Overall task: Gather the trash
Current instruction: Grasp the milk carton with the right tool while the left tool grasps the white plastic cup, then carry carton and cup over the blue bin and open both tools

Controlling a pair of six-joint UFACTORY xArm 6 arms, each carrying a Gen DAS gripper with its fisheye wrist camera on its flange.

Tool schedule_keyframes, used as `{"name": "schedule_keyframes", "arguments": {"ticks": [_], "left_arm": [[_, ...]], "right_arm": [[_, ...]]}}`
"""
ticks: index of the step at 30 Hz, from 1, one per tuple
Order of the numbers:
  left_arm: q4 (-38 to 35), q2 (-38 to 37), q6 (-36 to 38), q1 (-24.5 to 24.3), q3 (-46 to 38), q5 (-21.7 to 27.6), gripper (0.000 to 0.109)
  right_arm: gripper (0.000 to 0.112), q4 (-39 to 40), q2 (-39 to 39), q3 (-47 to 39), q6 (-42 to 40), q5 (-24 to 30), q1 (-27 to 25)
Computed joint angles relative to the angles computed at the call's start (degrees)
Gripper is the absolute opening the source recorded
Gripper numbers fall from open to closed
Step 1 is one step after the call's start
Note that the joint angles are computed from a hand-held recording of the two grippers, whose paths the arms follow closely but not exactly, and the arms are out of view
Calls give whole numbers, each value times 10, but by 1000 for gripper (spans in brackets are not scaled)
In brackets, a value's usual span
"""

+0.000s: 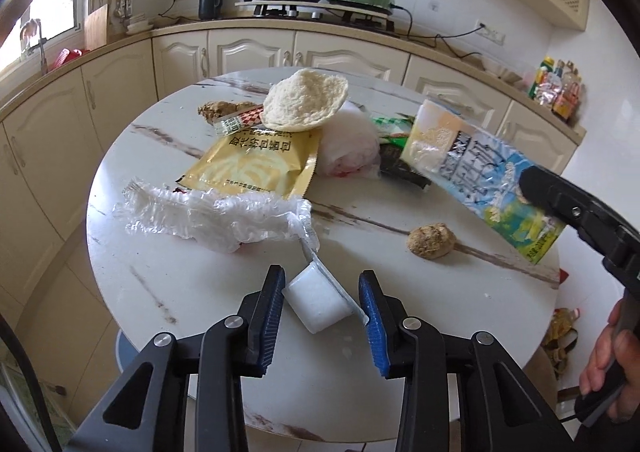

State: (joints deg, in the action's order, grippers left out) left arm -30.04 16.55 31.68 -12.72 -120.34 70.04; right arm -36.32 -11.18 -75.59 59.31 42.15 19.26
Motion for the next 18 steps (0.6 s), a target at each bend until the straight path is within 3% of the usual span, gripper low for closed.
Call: {"name": "schedule_keyframes", "arguments": {"ticks": [2,4,5,11,18], "left_arm": [[-18,-3,14,5,2,1,33],[-33,-7,23,10,3,2,19],[-43,-5,27,13,-5,13,18],[-38,19,16,20,-34,61,18],[-29,16,21,17,-31,51,21]], "right_arm": [[39,-16,0,-3,14,0,6],[39,-16,4,-9,16,3,10],[39,-23,5,-13,20,6,13],[39,-23,17,-28,30,34,21],[39,-13,15,-11,49,43,30]]}}
